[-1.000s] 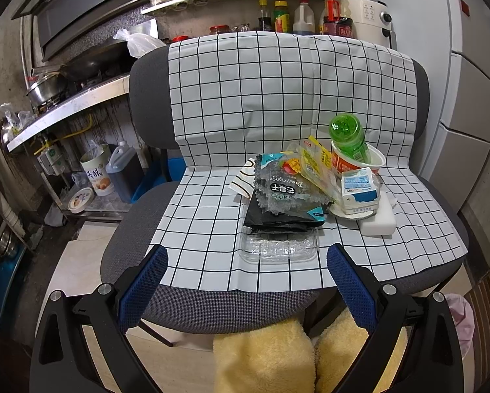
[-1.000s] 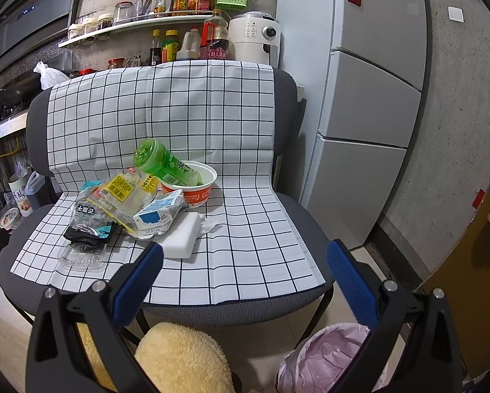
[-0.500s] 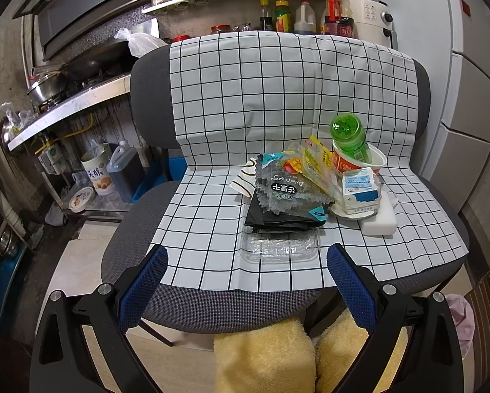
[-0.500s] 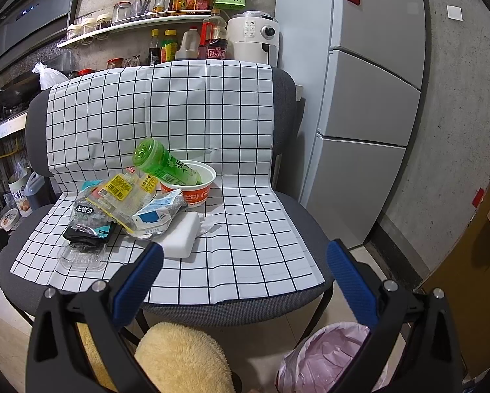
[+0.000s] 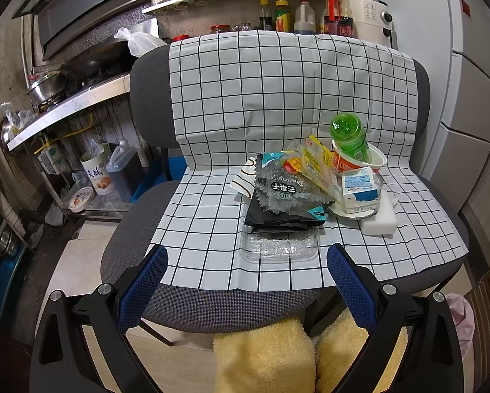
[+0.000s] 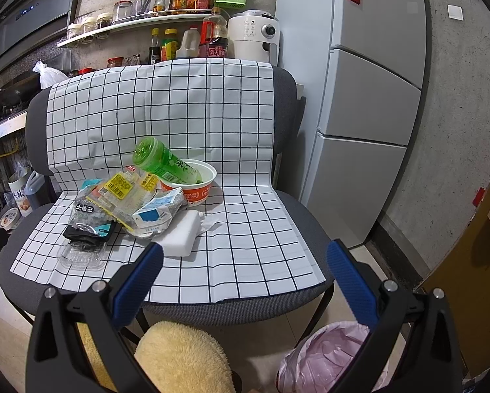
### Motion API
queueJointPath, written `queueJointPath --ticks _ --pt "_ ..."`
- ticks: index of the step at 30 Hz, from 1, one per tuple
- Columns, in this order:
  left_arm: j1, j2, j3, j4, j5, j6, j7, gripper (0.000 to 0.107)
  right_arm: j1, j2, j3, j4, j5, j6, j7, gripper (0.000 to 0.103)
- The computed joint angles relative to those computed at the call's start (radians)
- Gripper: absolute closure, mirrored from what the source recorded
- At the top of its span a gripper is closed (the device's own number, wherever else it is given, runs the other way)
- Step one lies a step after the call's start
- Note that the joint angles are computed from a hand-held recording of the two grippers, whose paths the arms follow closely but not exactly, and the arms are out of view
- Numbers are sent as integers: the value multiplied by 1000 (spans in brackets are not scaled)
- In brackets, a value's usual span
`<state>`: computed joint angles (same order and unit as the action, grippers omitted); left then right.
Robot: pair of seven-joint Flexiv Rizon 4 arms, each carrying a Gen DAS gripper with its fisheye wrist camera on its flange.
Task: Collect trash
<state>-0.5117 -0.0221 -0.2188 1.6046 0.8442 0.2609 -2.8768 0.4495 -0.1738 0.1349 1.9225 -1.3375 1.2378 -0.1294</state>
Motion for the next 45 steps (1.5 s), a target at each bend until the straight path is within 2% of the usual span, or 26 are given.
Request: queueJointPath --ticks 6,10,14,16,17,18,20,23,27,28,31,33,36,38,45 --pt "12 -4 13 22 -24 16 -9 11 11 -44 -5 -21 45 22 -43 6" --pt "28 -6 27 46 -43 61 -21 11 28 -85 -27 -48 40 57 -55 6" --pt "48 -17 43 68 -72 113 -11 11 42 -134 -58 -85 13 109 -25 6" --pt "54 -29 48 70 -80 124 -4 11 34 -178 -70 -117 29 198 -20 6" --pt "56 -41 48 63 -77 115 1 11 31 -198 -72 -128 60 239 -41 6" --pt "54 -50 49 56 -72 103 3 11 24 -223 -48 -142 143 252 -109 6" --pt "47 -77 52 35 -53 66 6 11 28 -261 -24 -173 238 245 -199 6" --pt "42 -96 72 35 -33 78 12 11 74 -305 -59 -217 264 255 -246 6" --pt "64 -106 106 68 -60 179 2 11 141 -363 -119 -274 286 258 -302 6" --pt "66 -113 110 66 -62 180 2 11 149 -378 -120 -289 308 252 -327 13" --pt "73 -135 122 54 -75 183 20 11 132 -441 -54 -358 421 225 -453 34" --pt "88 -142 136 66 -108 233 30 11 103 -491 19 -417 510 198 -543 42" --pt "99 -150 150 77 -130 284 33 11 78 -553 92 -494 613 169 -624 42" --pt "101 -160 156 76 -133 300 40 11 36 -608 185 -559 699 142 -701 40" --pt "102 -191 178 69 -145 346 67 11 -12 -727 346 -727 900 61 -831 28"
